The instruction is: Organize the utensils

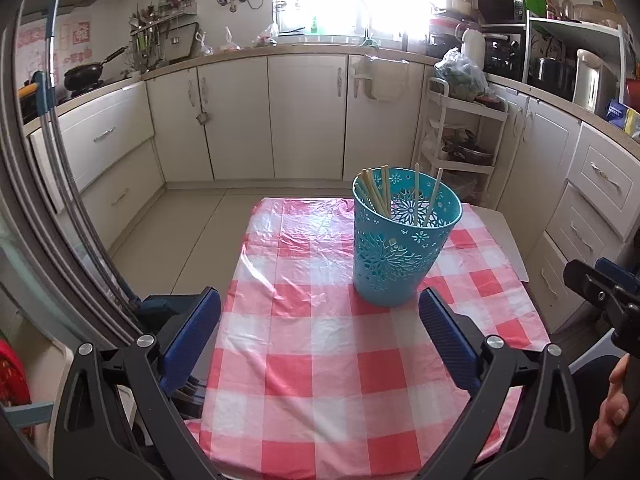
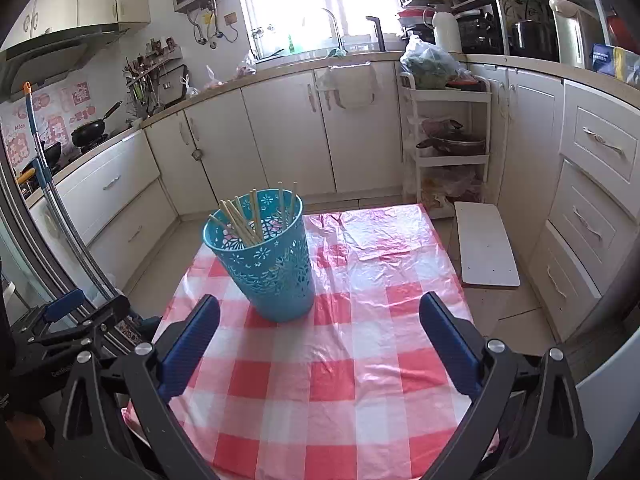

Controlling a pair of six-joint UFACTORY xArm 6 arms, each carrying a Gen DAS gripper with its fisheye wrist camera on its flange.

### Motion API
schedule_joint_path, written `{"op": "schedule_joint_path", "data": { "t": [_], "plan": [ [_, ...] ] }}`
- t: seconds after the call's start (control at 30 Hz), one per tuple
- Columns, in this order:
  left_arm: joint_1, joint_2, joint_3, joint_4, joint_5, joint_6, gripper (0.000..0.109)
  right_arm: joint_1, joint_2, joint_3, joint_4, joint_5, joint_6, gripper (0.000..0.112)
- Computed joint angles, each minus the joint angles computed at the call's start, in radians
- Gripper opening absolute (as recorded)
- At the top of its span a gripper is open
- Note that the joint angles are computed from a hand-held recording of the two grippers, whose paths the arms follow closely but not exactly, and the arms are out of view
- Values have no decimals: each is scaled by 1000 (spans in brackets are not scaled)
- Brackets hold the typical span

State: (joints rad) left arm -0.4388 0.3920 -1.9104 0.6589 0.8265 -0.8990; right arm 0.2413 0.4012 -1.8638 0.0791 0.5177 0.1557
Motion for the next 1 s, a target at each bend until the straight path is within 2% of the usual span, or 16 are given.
{"op": "schedule_joint_path", "data": {
  "t": [0.3, 0.43, 0.6, 1.0],
  "plan": [
    [-50, -211, 199, -8, 62, -58, 95, 23, -221, 238, -29, -37, 35, 96],
    [-90, -289, 273, 68, 108, -105, 95, 45, -299, 322, -26, -59, 24, 96],
    [-135, -339, 306, 125, 188, -144, 95, 73, -378, 420, -21, -81, 22, 96],
    [-207, -436, 384, 158, 256, -181, 95, 100, -507, 562, -26, -106, 31, 96]
  ]
}}
